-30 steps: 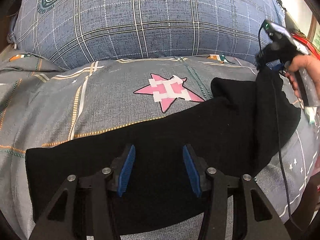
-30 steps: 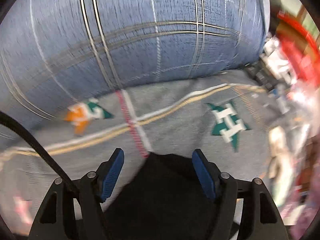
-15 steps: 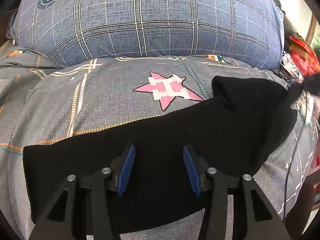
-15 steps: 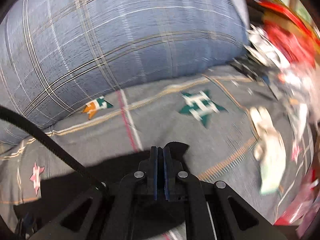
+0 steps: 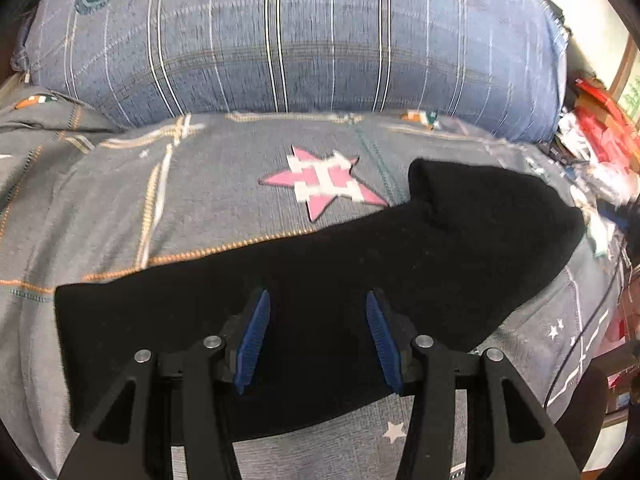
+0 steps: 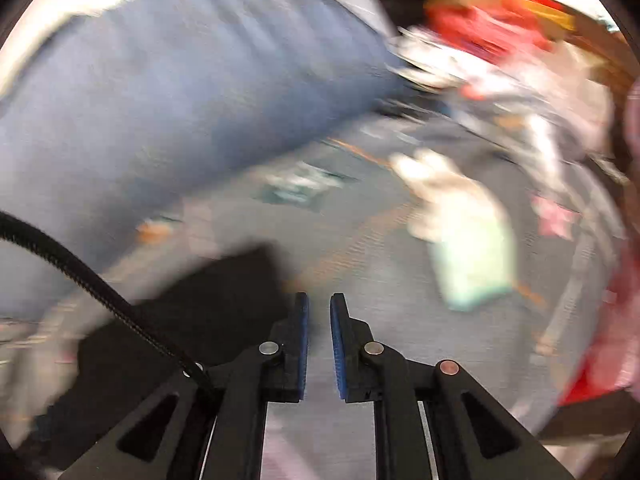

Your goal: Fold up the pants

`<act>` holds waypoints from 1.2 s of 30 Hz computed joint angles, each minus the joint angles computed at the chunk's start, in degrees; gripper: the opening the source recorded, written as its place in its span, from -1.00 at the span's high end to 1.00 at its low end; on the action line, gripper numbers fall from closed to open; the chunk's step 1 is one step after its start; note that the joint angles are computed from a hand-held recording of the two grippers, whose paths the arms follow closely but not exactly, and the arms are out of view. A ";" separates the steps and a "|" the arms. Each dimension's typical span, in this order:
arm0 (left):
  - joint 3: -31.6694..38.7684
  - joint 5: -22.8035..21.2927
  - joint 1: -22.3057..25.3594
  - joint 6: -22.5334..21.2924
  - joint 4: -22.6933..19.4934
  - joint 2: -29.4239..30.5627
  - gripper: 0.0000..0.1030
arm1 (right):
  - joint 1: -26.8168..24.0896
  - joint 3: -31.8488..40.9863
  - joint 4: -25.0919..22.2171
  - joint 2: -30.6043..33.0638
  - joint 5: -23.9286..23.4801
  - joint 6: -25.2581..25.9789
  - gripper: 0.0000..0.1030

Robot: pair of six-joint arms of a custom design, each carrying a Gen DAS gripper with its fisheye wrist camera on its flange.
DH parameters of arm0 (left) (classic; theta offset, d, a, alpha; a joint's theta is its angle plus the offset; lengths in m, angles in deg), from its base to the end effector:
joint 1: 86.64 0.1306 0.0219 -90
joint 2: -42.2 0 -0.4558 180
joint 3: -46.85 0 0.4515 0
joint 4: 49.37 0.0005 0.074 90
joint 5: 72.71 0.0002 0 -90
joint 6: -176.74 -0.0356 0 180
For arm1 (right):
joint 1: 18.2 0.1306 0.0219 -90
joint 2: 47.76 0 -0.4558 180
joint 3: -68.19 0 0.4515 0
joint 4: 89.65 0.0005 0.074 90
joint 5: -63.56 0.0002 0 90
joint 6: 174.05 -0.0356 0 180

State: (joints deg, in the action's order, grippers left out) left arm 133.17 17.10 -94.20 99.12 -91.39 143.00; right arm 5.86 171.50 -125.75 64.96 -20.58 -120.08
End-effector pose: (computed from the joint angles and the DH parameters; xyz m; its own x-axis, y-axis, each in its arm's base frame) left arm 0.5995 -0.0799 0.3739 -0.8352 -0.1054 -0.5397 -0.0505 0.9920 -0.1156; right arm 0.6590 0.2897 0.3990 -0.7269 0.3163 -0.6096 0.1080 0.9293 0.3533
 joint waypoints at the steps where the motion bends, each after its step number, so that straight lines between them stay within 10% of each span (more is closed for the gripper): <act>1: 0.51 -0.78 -0.35 0.46 -0.79 0.77 0.04 | 0.41 1.53 0.71 1.12 -5.22 0.65 0.51; 3: 0.53 -2.31 -0.93 0.39 -0.88 1.22 0.04 | 1.91 5.64 -1.08 4.20 -8.68 2.43 0.46; 10: -0.86 -6.50 -2.32 -2.73 0.35 0.62 -0.03 | 8.72 14.01 -12.11 12.45 1.06 18.97 0.46; 19: -3.70 -7.51 -2.25 -3.06 4.92 -0.60 -0.25 | 4.27 -5.28 -5.62 0.47 4.37 11.40 0.41; 27: -4.07 -11.10 -2.92 -0.62 5.53 -0.60 -0.52 | 2.07 -8.05 12.14 -2.50 -1.28 10.46 0.07; 31: -4.31 -10.48 -2.29 0.94 5.68 -0.57 -0.64 | 1.49 -4.75 7.70 1.39 -6.55 10.94 0.06; 36: -4.47 -2.53 -0.66 0.54 4.02 -3.33 -0.50 | 3.23 -6.68 2.52 0.50 4.97 18.87 0.29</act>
State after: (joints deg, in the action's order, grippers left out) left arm 128.70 14.57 -94.86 99.66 -87.37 139.67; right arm 9.09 164.82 -123.23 65.47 -15.61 -101.21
